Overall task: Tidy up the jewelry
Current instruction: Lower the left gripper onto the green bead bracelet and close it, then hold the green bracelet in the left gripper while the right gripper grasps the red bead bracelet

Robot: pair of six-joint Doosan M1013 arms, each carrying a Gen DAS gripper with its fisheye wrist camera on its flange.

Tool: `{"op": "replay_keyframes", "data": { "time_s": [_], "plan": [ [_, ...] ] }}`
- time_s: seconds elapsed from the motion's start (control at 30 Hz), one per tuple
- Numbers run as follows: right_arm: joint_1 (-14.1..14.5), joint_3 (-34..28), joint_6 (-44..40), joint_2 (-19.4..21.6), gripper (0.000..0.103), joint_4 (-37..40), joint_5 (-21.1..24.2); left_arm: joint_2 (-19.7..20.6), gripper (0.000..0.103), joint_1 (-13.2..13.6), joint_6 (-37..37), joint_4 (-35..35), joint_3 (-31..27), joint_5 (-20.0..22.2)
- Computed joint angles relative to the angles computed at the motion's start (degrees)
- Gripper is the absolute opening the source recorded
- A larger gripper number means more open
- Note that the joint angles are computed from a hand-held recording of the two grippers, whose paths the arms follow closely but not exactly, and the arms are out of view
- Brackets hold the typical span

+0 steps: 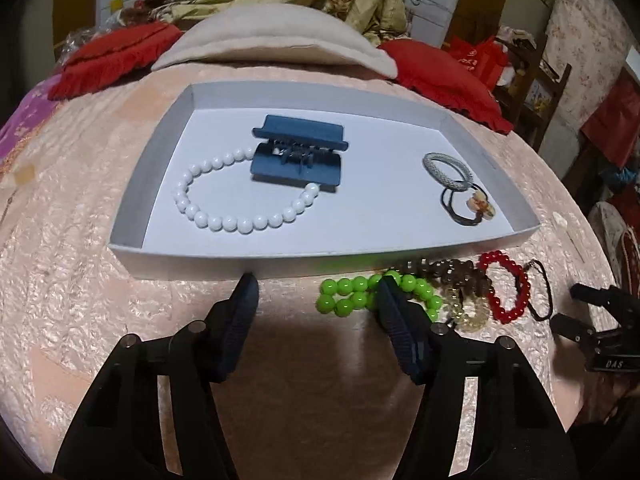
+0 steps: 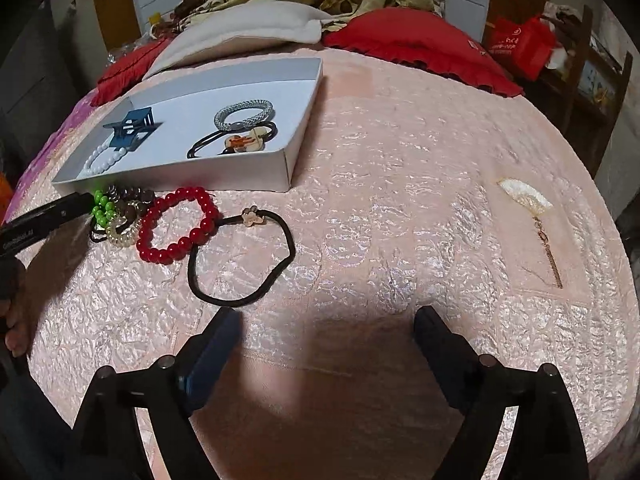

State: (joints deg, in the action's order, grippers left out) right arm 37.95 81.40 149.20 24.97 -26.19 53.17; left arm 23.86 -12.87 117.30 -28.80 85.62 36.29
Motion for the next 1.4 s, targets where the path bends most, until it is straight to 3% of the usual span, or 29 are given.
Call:
{"op": "replay_keyframes", "data": {
  "time_s": [0.17,0.2,0.27,0.43,0.53,0.67,0.87,0.93,0.97,1.0,1.07,1.17,1.2,1.33,1.4],
  "plan": [
    [0.07,-0.07,-0.05,0.03,0.089,0.06,0.12,-0.76,0.042,0.0,-1.71,4.26,1.14,-1.42],
    [0.11,-0.07,0.02,0.04,0.089,0.02,0.2,-1.05,0.037,-0.52,-2.48,7.72,1.49,-1.96],
    [0.09,-0.19,0.01,0.13,0.089,0.02,0.25,-1.73,0.038,-1.52,-3.93,13.66,2.47,-3.53],
    [0.07,-0.23,0.17,0.19,0.089,-0.06,0.31,-1.57,0.037,-0.06,1.16,5.54,2.15,-1.59],
    [0.07,-0.25,0.18,0.21,0.09,-0.08,0.35,-2.05,0.037,0.37,3.6,-0.28,2.76,-3.54],
    [0.05,-0.4,-0.07,0.33,0.092,0.08,0.48,-0.26,0.037,-0.87,-4.36,6.71,0.02,-1.27],
    [0.03,-0.35,-0.33,0.28,0.092,0.35,0.45,-0.77,0.038,-2.7,-8.19,16.19,0.92,-3.12],
    [0.05,-0.35,-0.31,0.27,0.092,0.41,0.49,-1.3,0.027,-2.24,-4.19,12.88,1.87,-3.25],
    [0.05,-0.35,-0.34,0.25,0.092,0.45,0.5,-1.7,0.012,-1.76,0.03,9.23,2.53,-2.83],
    [0.08,-0.32,0.15,0.15,0.092,0.14,0.51,-1.86,0.008,-1.46,2.19,7.16,2.75,-2.2],
    [0.15,0.26,1.93,-0.42,0.091,-1.2,-0.51,-2.25,0.008,-0.57,8.04,1.21,3.45,-0.77],
    [0.22,2.74,5.85,-2.43,0.09,-4.11,-6.24,-2.61,0.008,0.81,13.11,-5.97,4.2,0.34],
    [0.13,3.45,5.69,-2.92,0.088,-3.81,-8.36,-2.78,0.008,1.03,12.35,-6.26,4.41,-0.37],
    [-0.06,3.43,0.94,-2.8,0.055,-0.49,-11.83,-3.26,0.007,2.0,7.97,-7.26,5.32,-3.72],
    [0.21,2.99,-0.58,-2.42,0.048,-1.02,-13.93,-3.22,0.007,2.87,6.79,-9.82,5.6,-4.32]
  ]
}}
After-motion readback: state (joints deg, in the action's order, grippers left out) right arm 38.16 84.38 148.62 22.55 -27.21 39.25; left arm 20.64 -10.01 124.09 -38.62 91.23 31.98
